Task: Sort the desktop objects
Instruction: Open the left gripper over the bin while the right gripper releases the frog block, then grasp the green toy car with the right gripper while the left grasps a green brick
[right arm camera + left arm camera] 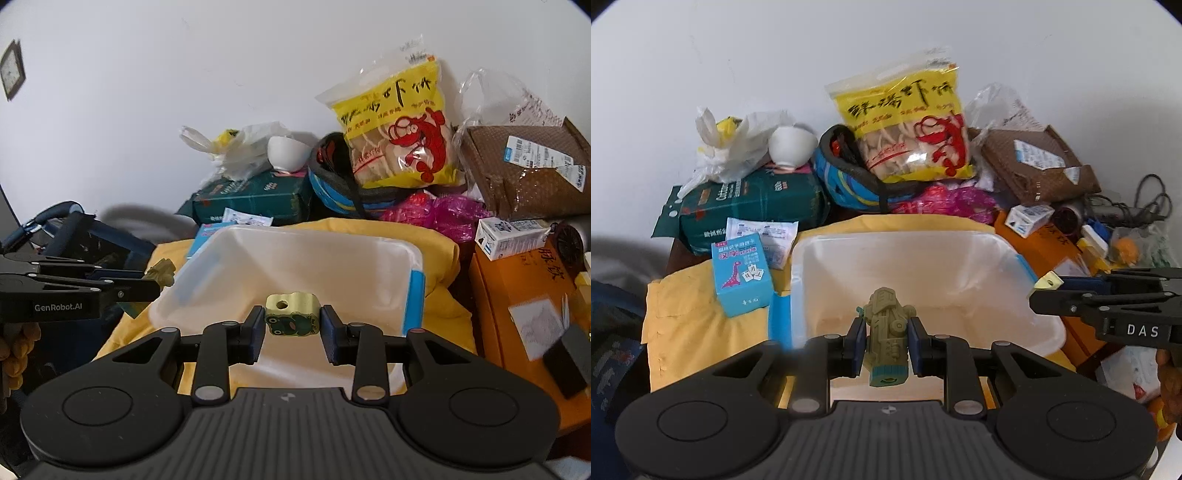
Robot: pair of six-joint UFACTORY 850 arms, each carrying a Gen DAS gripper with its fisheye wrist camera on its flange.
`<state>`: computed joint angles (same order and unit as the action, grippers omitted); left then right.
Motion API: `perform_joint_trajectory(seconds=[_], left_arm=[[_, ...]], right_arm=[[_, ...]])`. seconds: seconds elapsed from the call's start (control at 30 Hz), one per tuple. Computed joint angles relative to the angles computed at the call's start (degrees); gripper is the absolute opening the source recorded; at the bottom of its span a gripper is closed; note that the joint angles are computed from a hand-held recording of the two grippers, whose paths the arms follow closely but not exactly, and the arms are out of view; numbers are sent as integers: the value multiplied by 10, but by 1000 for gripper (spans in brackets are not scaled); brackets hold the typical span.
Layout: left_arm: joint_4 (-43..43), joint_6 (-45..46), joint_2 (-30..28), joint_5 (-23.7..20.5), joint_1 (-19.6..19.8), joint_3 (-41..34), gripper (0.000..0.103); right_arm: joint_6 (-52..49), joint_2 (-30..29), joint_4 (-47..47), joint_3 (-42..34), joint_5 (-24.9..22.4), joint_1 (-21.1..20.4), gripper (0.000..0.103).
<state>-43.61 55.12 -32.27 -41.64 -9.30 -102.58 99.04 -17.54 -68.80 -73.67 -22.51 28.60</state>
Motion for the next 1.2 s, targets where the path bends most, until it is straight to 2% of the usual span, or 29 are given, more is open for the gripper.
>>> perform_joint_trajectory(seconds=[0.2, 0.23, 0.27, 0.33, 0.37, 0.4, 0.5, 0.6, 0.73, 0.83, 0.9, 1.0, 1.1, 1.2], left_arm=[[58, -52, -31, -12, -13, -42, 28], [68, -61, -33, -9, -15, -45, 33], [77, -67, -34, -4, -18, -45, 48], [95, -76, -24, 30, -22, -27, 64], [91, -66, -19, 39, -22, -18, 64], [85, -54, -18, 38, -20, -14, 64], [78, -41, -7, 42, -13, 7, 64], [5, 44, 33, 65, 1, 74, 64], [-123, 212, 113, 85, 31, 213, 64], [-171, 293, 169, 84, 55, 315, 64], [-186, 325, 201, 85, 69, 378, 64], [-213, 370, 237, 81, 85, 450, 64], [-202, 376, 246, 78, 87, 480, 63], [-179, 360, 237, 82, 75, 484, 61]], right_arm=[[-137, -32, 130, -43, -8, -24, 36], [-148, -36, 148, -47, -6, -29, 36], [-152, -39, 160, -49, -6, -32, 36], [-171, -47, 181, -57, -12, -37, 38], [-175, -51, 184, -61, -20, -37, 45], [-173, -53, 185, -62, -24, -38, 49], [-150, -47, 163, -51, -15, -39, 49], [-116, -37, 126, -36, -14, -33, 49], [14, 5, -11, 20, -4, -5, 51], [117, 40, -109, 85, -9, 38, 56], [137, 50, -121, 118, -22, 73, 56], [139, 49, -89, 154, -29, 124, 55], [147, 40, -63, 174, -15, 162, 53], [147, 26, -38, 174, -4, 180, 49]])
